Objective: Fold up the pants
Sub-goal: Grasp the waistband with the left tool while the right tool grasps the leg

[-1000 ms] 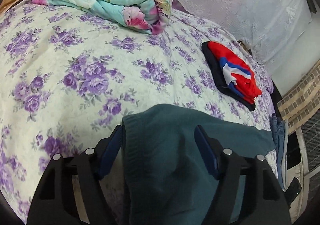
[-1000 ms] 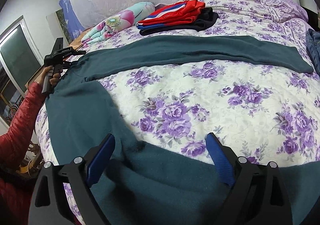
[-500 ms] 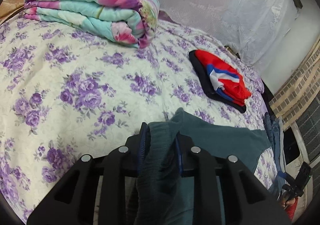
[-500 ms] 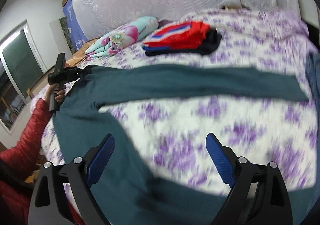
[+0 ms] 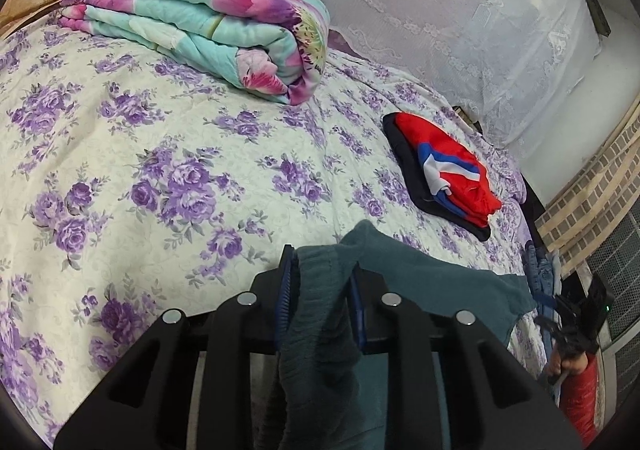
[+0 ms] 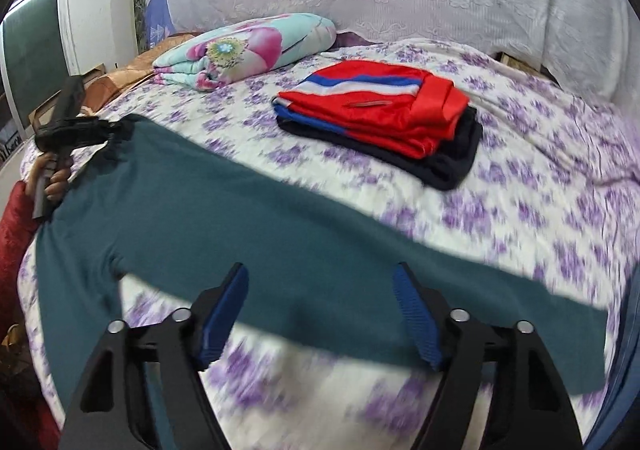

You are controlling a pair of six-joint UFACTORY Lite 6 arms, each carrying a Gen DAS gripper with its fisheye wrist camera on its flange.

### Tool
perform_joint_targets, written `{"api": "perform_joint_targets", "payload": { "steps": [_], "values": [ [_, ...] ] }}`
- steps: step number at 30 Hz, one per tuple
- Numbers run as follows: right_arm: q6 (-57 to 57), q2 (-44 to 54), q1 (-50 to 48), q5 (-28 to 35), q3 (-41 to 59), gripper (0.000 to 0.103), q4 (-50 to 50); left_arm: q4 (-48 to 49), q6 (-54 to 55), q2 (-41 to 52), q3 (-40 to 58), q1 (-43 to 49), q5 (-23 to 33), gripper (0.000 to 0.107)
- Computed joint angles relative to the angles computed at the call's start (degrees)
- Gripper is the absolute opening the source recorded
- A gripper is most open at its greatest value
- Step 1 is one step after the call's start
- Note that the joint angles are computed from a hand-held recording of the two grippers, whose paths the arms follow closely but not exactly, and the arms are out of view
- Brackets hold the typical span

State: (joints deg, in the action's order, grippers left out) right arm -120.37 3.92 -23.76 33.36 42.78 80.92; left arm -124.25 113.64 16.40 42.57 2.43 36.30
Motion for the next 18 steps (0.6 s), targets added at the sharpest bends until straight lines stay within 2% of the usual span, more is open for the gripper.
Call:
{"api": "perform_joint_targets", "payload": {
  "steps": [4, 6, 8, 11, 13, 15, 18],
  "values": [
    [-0.54, 9.35, 5.03, -4.48, 9.35, 0.06, 2.95, -1.64, 1.39, 1.08, 1.1, -0.62, -0.68, 0.023],
    [1.72, 13.73, 6.81, -6.13, 14.04, 0.044, 1.45, -1.99, 1.61, 1.7, 1.69, -0.83, -1.14, 0.023],
    [9.46, 19.33, 6.8, -3.67, 21.43, 0.038, -3.95, -1.63, 1.19, 2.16, 1.98, -0.57, -1.01, 0.023],
    [15.43, 25.15, 5.53, 0.84, 28.53, 0.038, -5.2, -0.64, 0.16, 2.72, 2.35, -0.09, -0.51, 0.023],
    [16.03, 27.18, 7.04, -0.98, 29.42, 0.038, -6.78, -0.46, 0.0, 3.03, 2.62, -0.14, -0.61, 0.023],
    [9.36, 27.43, 9.34, -4.84, 25.92, 0.038, -5.41, -0.3, -0.16, 3.22, 2.85, -0.3, -0.79, 0.023],
    [-8.63, 25.86, 11.03, -8.77, 20.57, 0.039, 7.14, 0.11, -0.67, 3.72, 3.38, -0.46, -1.12, 0.023]
  ]
}}
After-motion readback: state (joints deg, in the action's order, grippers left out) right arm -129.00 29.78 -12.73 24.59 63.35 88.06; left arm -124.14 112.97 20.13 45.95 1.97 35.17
